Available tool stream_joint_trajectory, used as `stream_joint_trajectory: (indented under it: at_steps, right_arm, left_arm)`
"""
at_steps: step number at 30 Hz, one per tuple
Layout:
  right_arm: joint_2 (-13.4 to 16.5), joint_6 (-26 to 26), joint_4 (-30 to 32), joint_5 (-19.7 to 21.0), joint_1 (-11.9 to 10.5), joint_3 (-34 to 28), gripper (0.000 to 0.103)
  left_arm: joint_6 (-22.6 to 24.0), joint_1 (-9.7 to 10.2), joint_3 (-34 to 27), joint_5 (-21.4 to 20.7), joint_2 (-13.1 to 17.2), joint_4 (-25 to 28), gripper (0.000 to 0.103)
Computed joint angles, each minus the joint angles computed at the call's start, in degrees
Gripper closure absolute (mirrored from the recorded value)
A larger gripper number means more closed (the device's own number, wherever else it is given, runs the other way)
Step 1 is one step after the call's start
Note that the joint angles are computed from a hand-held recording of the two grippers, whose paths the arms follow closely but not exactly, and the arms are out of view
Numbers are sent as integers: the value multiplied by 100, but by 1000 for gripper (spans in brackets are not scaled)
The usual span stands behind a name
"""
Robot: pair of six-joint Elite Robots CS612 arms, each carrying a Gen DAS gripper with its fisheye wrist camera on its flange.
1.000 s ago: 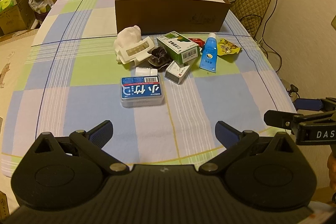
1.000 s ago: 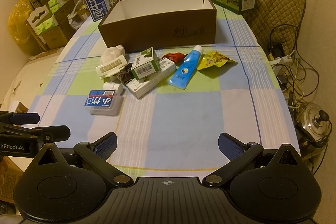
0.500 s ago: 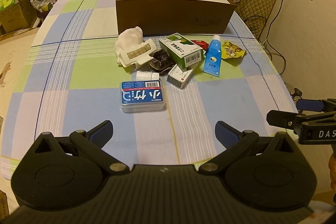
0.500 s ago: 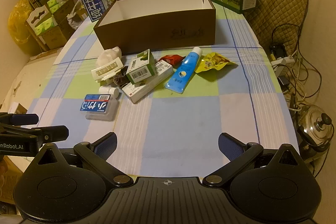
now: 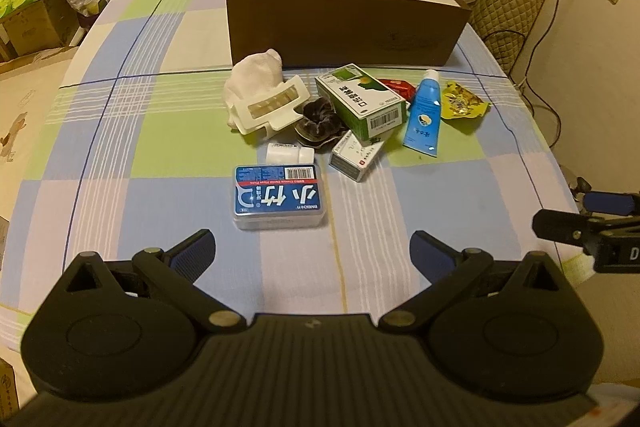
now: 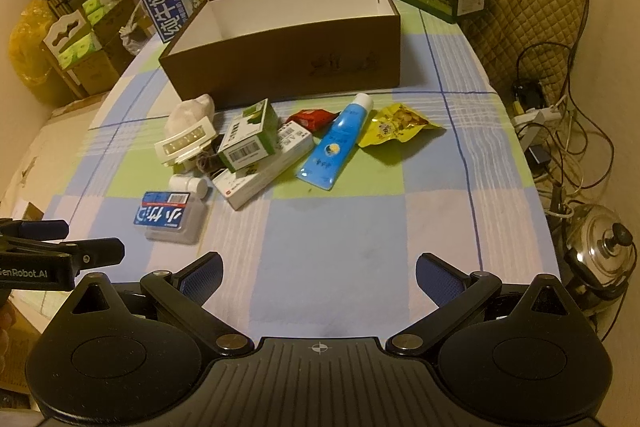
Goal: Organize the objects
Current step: 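Move the left tool toward the blue floss-pick case, then grasp the blue floss-pick case with the left gripper while the right grasps the yellow snack bag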
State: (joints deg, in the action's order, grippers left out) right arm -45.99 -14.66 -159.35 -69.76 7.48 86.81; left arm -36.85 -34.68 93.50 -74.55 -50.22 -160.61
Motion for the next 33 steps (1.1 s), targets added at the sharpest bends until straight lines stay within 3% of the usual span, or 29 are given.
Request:
stream_joint_trajectory:
  at_steps: [28,33]
  right_arm:
    - [531,16,716,-273,-129,-962,2]
    - [631,66,805,-310,-156,-1135,2]
  left_arm:
    - [34,343,-1052,-136,899,811,2]
    - [6,384,-1173,-143,1014,945,6]
